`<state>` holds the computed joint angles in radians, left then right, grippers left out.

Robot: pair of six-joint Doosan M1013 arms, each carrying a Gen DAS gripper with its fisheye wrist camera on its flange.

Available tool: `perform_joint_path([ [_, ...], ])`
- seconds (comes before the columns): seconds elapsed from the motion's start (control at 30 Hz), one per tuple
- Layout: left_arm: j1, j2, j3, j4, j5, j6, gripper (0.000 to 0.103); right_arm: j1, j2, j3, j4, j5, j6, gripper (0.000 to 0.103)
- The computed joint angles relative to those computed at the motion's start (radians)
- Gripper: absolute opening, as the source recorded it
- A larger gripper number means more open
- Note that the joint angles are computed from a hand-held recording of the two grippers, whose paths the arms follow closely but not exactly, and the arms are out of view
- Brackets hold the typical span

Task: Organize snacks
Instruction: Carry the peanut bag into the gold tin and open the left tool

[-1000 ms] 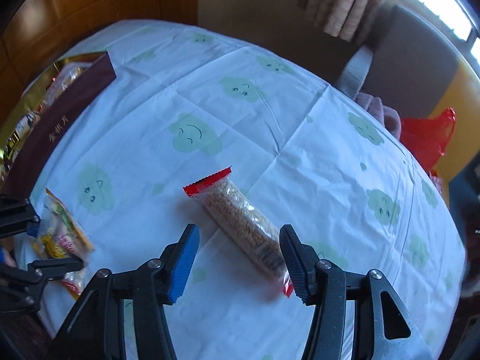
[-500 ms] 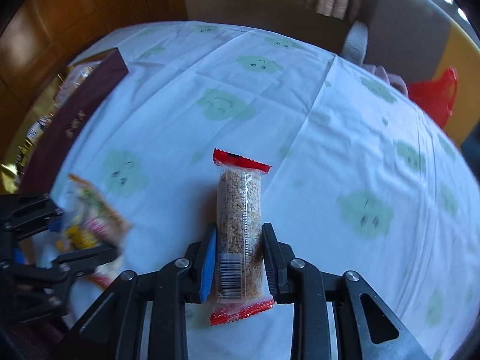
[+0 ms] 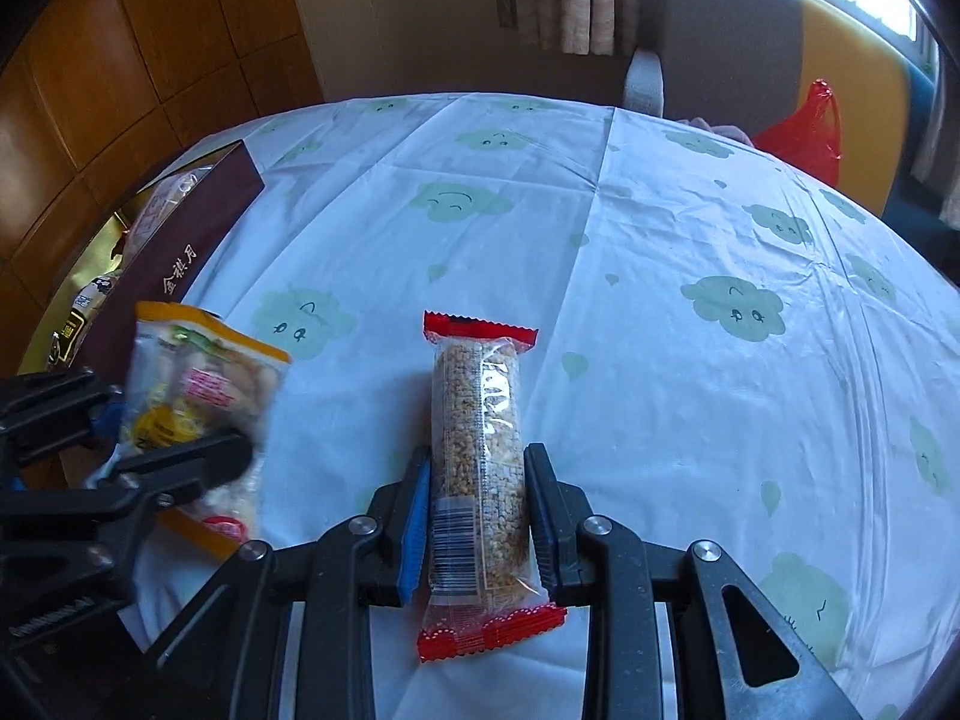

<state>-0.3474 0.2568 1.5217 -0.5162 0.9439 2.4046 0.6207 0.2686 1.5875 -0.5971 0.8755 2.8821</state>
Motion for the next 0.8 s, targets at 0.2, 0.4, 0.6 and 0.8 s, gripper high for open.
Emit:
perform_joint_path([
  [0.2, 0.027, -0.029, -0.005, -0.015, -0.041, -0.019, 0.029, 0.009, 0.006, 0.000, -0.032, 0.011, 0.020, 0.030],
  [0.4, 0.055, -0.043, -0.010, -0.028, -0.064, -0.038, 0.029, 0.025, 0.018, -0.009, -0.078, 0.048, 0.038, 0.030],
  [0.6, 0.078, -0.043, -0.015, -0.024, -0.074, -0.068, 0.029, 0.033, 0.022, -0.008, -0.110, 0.059, 0.071, 0.030],
  [0.8, 0.101, -0.039, -0.022, -0.008, -0.090, -0.102, 0.029, 0.037, 0.025, -0.009, -0.125, 0.065, 0.089, 0.031],
])
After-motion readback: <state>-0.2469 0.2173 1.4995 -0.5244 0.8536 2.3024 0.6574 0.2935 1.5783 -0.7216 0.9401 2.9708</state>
